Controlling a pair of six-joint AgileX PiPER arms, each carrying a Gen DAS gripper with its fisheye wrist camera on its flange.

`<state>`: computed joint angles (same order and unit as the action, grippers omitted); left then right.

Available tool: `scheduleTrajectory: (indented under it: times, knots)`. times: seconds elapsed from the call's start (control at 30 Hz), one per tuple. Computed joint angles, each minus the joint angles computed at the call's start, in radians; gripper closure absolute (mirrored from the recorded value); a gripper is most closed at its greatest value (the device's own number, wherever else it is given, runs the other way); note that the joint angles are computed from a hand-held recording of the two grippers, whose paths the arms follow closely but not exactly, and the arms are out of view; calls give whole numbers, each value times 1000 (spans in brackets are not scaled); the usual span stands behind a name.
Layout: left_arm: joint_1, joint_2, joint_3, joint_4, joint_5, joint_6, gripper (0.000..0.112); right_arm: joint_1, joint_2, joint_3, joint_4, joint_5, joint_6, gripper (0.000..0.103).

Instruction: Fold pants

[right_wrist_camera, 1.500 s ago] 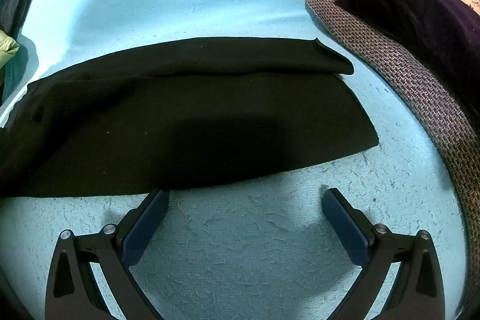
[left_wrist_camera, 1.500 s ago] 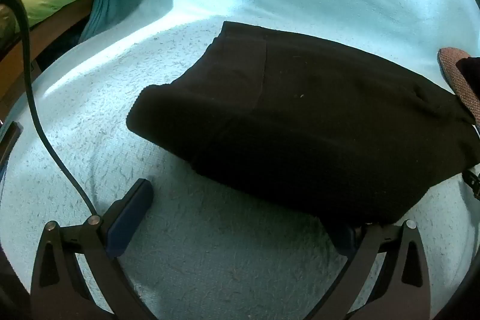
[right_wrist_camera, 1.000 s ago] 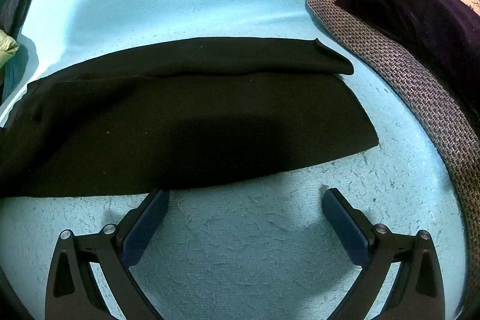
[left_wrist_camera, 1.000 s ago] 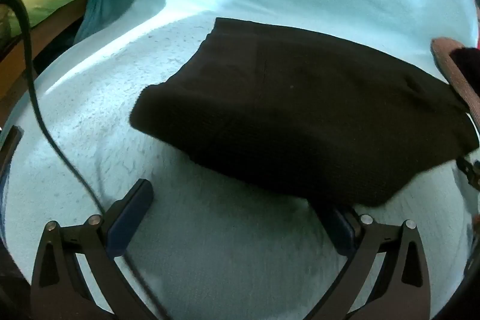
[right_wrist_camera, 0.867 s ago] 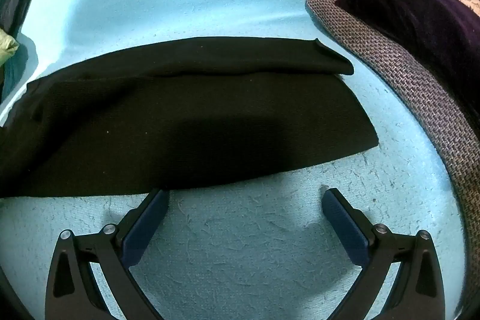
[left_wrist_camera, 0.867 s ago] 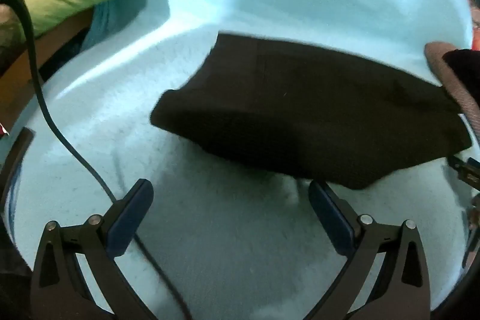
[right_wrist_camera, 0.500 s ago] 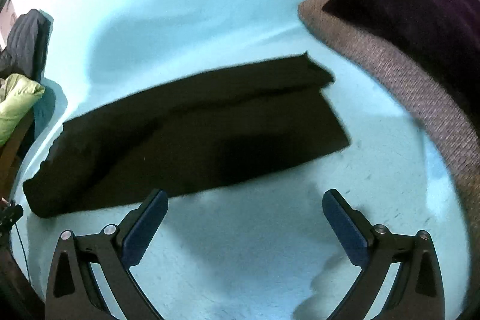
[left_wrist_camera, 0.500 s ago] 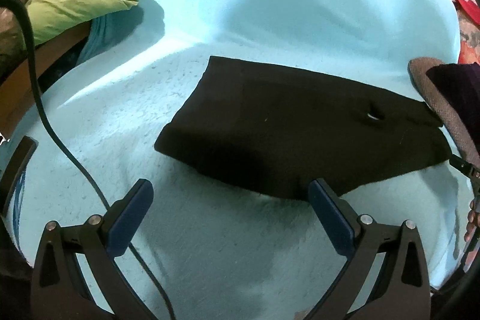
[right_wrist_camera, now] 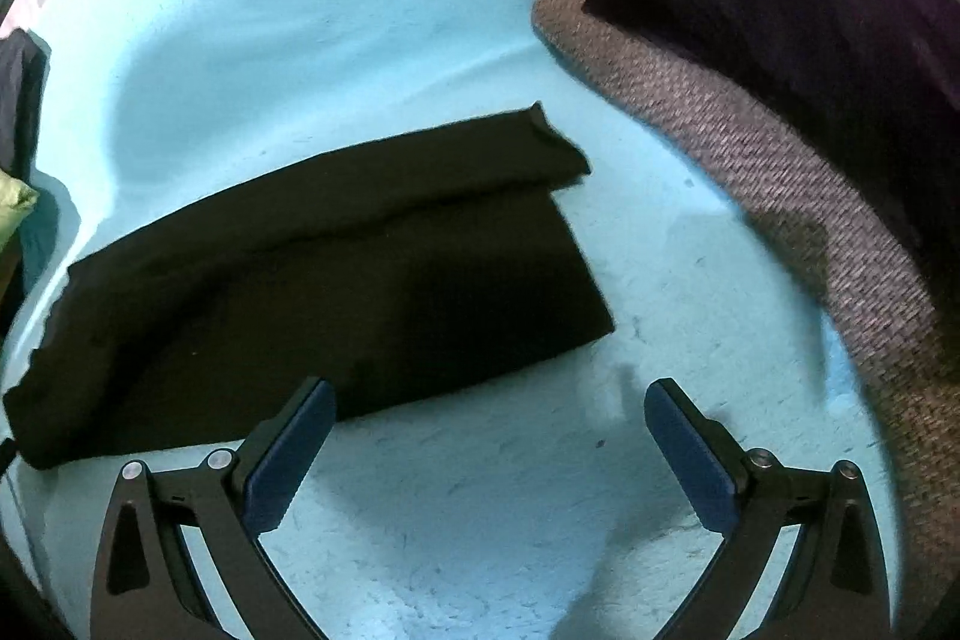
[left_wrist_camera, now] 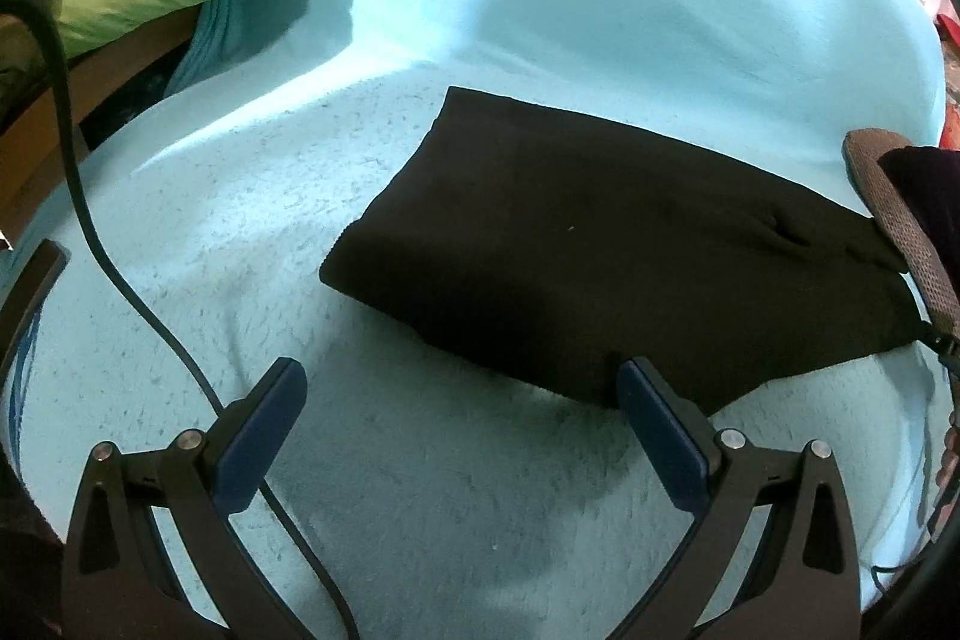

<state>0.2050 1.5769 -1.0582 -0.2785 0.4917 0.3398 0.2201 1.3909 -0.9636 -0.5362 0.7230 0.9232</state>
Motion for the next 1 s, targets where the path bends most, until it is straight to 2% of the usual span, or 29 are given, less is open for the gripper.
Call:
scheduleTrajectory:
  times: [0.13, 0.3, 0.5, 0.67, 0.83, 0.9, 1.0]
  knots:
    - [-10, -12, 11, -9, -16, 1, 9, 70, -10, -14, -91, 70, 74, 0]
    - [-26, -37, 27, -21, -6, 16, 9, 80, -16, -26, -59, 78, 31, 0]
    - [-45, -45, 33, -11, -16, 11, 9, 98, -17, -28, -119, 106, 83, 0]
    - [-21, -45, 39, -62, -5, 46, 9, 48, -46, -11, -27, 94, 0, 0]
    - [40, -19, 29, -156, 2, 92, 9, -56, -100, 66, 119, 10, -100, 0]
    - [54, 8, 11, -156, 4, 55, 9, -114, -100, 89, 184, -39, -147, 0]
    - [84, 42, 0, -253, 15, 75, 9, -186, -92, 116, 310, -141, -242, 0]
